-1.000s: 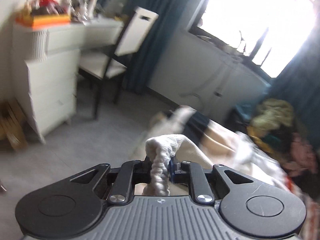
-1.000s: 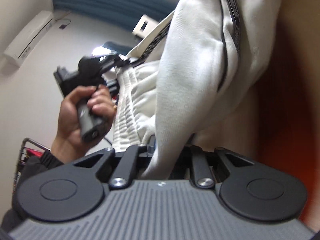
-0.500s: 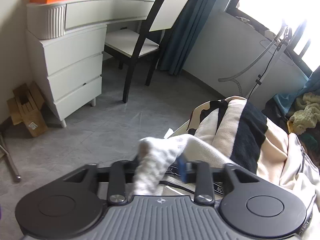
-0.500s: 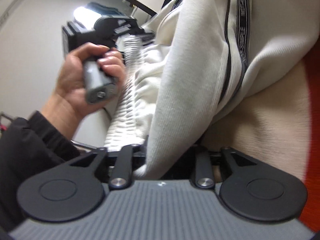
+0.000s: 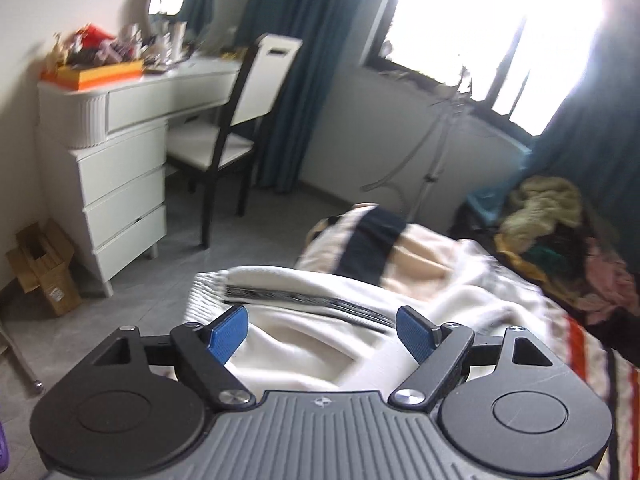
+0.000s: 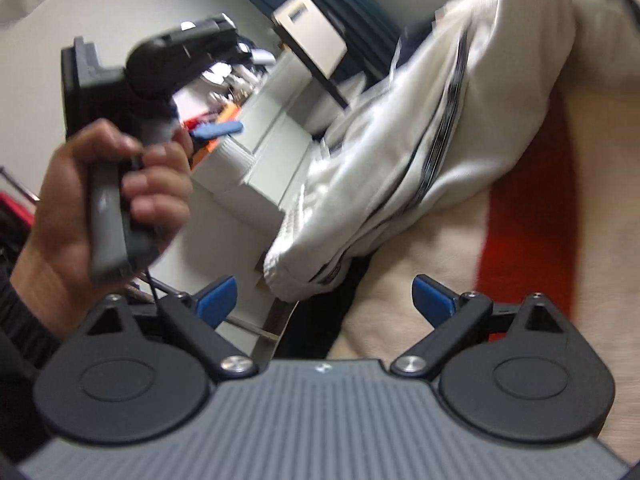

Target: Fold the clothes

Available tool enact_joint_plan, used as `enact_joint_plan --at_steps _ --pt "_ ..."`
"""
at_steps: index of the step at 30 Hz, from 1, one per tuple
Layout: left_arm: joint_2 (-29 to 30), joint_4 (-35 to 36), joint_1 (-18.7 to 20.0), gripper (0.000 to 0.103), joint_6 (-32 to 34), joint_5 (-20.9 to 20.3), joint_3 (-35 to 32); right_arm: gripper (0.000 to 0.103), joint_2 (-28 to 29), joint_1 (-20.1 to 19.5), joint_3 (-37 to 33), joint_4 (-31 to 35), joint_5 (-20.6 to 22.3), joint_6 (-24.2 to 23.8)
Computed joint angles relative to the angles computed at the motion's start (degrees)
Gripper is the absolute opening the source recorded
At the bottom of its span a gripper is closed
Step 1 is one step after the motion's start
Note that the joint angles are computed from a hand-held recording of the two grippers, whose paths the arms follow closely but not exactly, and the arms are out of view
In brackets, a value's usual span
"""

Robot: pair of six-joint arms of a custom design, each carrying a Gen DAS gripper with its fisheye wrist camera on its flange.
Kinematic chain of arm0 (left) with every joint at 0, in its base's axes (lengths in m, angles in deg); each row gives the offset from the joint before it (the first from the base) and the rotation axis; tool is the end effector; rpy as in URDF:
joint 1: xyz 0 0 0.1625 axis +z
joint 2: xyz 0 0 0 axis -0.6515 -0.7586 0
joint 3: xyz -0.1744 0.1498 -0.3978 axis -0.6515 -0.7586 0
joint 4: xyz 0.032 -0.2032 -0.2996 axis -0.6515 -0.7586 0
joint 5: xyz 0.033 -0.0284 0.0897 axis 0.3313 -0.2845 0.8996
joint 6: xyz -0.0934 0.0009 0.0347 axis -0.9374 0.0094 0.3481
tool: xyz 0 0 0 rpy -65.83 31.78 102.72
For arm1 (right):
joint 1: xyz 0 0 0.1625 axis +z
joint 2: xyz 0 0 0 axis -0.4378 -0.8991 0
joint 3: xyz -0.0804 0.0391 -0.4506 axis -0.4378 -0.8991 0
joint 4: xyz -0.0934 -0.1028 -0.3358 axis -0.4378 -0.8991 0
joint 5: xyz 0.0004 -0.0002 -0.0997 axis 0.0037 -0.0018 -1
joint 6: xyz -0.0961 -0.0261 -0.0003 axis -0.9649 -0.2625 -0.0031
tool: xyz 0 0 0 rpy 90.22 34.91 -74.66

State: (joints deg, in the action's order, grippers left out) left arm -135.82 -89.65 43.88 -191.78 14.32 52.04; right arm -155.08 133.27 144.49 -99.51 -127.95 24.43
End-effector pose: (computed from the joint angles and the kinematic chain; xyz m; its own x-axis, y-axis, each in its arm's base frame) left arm -0.3552 -0.2316 0.3052 -0.7542 -0.5294 -0.3885 0.1814 0.4007 -0.8981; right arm 0.2452 -0.2753 0.2278 -0.8511 -0.5130 -0.1116 -0.4445 0.8173 -0.3668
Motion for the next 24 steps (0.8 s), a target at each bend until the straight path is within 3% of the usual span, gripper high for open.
enact_joint_plan --at_steps 2,5,9,13,17,19,22,24 --pt "4.13 0.04 -2.63 0.083 -0.73 -0.68 -1.93 0.096 -5.76 -0.59 -0.04 2.19 -0.97 -2.8" --pt "11.36 1.23 -6.39 0.083 -2.12 -0.6 -5.36 0.096 -17.87 -5.65 1.02 6.84 -0.61 -11.0" --pt "18.11 -6.11 -8.3 0.083 3.77 0.8 -7.29 0.096 -29.1 -12.17 0.23 10.76 0.36 -20.4" --pt "23.25 -14.36 -7.19 0.083 10.81 1.21 -8.19 0.096 -40.68 -24.35 -1.36 17.29 7.49 -30.19" --pt "24.68 -20.63 -3.4 0.083 13.36 2.71 -6.66 0.096 -47.23 -39.71 -0.7 21.25 18.55 -35.39" --pt "22.91 -24.12 -0.32 0.083 14.56 4.72 -3.83 0.096 -47.53 -45.56 -0.66 23.65 22.59 -38.56" --pt "20.68 -26.19 6.04 0.083 15.57 7.2 -1.11 0.096 -45.9 -52.28 -0.66 25.5 26.77 -42.35" --pt "18.96 -27.57 10.72 0.083 15.8 10.08 0.36 0.096 -42.59 -55.31 0.48 22.68 26.25 -41.26"
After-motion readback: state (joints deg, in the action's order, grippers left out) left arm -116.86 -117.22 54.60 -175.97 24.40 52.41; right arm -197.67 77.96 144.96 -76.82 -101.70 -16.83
